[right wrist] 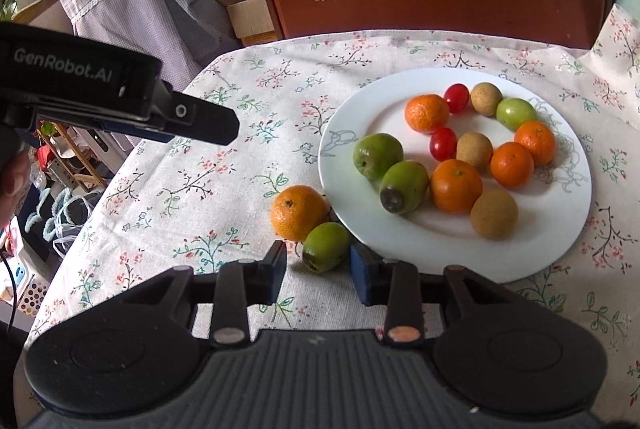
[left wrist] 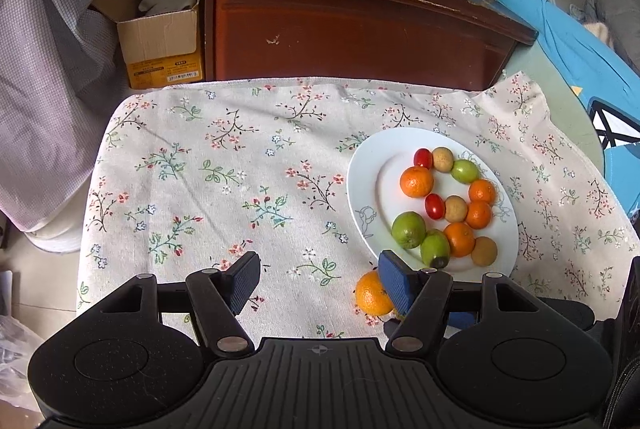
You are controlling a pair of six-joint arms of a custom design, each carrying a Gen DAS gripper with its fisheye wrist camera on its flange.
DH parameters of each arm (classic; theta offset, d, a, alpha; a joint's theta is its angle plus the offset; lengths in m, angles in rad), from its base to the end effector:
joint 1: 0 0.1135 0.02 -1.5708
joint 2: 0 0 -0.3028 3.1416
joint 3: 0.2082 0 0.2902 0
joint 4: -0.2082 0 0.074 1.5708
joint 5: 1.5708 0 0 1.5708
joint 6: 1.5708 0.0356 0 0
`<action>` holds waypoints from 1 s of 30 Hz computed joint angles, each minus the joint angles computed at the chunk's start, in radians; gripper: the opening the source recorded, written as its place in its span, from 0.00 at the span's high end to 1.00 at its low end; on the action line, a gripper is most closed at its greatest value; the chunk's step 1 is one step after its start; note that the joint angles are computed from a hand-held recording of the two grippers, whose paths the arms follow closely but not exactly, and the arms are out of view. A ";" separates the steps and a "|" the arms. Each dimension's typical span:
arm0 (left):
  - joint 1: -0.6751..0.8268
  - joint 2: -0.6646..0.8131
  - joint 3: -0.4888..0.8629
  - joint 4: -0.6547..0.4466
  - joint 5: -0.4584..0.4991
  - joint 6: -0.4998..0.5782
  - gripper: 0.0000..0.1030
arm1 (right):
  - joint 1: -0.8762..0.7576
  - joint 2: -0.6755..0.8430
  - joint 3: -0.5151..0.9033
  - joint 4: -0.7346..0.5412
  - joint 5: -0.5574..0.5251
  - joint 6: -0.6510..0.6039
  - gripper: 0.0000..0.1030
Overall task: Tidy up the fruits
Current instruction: 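Move both open tools back to the last mandarin and green fruit, then grasp the mandarin with the left tool while the right tool grasps a green fruit, place both on plate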
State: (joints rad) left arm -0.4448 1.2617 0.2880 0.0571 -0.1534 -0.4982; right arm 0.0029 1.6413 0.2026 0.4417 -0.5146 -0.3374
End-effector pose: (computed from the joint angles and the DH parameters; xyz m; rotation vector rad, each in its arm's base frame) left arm 0.1861 -0.0827 0.1142 -0.1310 2.4811 -0.2127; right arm 0.1951 0.0181 0.0538 -0.6021 2.3818 0.5152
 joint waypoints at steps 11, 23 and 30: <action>-0.042 0.089 -0.010 0.080 0.026 0.033 0.37 | -0.136 -0.250 0.020 -0.367 -0.053 -0.144 0.76; -0.148 0.270 0.009 0.245 -0.008 0.059 0.40 | -0.308 -0.333 0.100 -0.546 -0.099 -0.171 0.76; -0.169 0.385 0.038 0.310 -0.030 0.073 0.41 | -0.366 -0.302 0.165 -0.602 -0.148 -0.141 0.76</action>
